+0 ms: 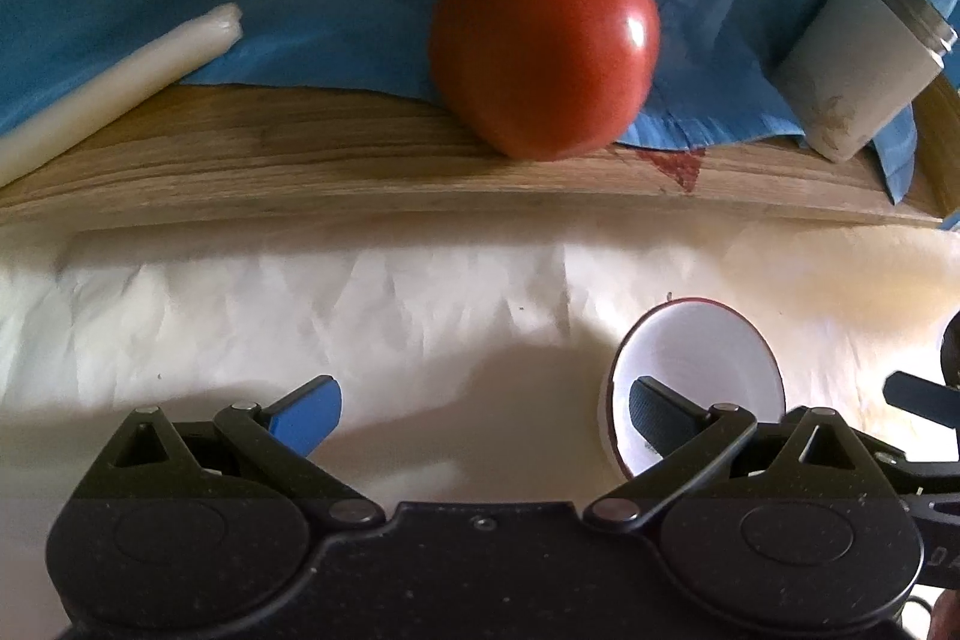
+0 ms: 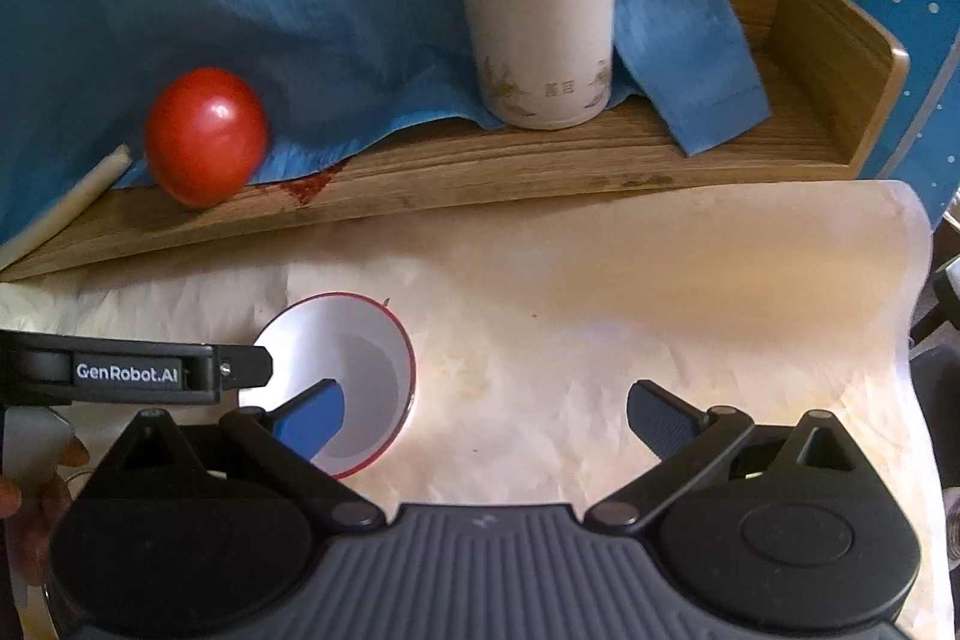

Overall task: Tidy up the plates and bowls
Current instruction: 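Close the left tool on the small bowl rim while the right tool grips it too, then lift the small bowl with both tools and lower it into the nested bowls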

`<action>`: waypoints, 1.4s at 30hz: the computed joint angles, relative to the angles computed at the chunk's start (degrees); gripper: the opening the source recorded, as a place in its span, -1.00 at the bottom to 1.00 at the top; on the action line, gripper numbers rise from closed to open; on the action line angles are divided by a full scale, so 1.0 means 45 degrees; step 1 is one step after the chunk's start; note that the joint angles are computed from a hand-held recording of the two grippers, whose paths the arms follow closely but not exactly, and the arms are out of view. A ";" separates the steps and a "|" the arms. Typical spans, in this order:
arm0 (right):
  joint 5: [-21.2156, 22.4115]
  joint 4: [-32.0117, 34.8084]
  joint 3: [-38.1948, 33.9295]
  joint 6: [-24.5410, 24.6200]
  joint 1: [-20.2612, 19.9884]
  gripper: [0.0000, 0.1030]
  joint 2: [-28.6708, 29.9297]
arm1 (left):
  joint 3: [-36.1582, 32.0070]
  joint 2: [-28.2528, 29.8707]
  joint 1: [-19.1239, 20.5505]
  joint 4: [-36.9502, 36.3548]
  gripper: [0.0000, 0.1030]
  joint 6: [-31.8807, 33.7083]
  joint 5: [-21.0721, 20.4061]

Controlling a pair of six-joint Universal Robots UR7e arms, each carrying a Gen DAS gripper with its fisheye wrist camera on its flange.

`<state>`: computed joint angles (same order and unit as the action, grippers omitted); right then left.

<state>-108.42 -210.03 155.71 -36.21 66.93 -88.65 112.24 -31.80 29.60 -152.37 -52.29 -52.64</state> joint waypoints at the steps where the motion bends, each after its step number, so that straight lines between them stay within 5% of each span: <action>1: -0.0019 0.0011 -0.0030 -0.0029 -0.0001 0.89 0.0081 | -0.0004 0.0007 -0.0026 0.0004 0.96 0.0104 -0.0003; 8: -0.0060 0.1372 -0.0349 0.0279 -0.0035 0.39 0.0094 | 0.0205 -0.0101 0.0039 -0.0569 0.65 0.0649 -0.0434; 13: 0.0478 0.2057 -0.0365 0.0350 -0.0260 -0.13 -0.0187 | 0.0454 -0.0183 0.0037 -0.1239 0.11 0.0817 -0.0752; 19: 0.1051 0.2948 -0.0458 0.0544 -0.0430 -0.48 -0.0497 | 0.0746 -0.0202 0.0176 -0.2538 -0.39 0.1133 -0.1622; 30: 0.2086 0.4951 -0.0969 0.1743 -0.1036 -0.72 -0.1075 | 0.1118 -0.0089 0.0426 -0.3845 -0.64 0.1012 -0.2660; 42: 0.3251 0.5422 -0.0339 0.2199 -0.1715 -0.78 -0.2642 | 0.0896 -0.0213 -0.0026 -0.3643 -0.79 0.0864 -0.2362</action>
<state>-93.79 -185.63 154.18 -26.31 59.21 -100.54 116.27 -32.76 29.49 -168.76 -48.40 -63.27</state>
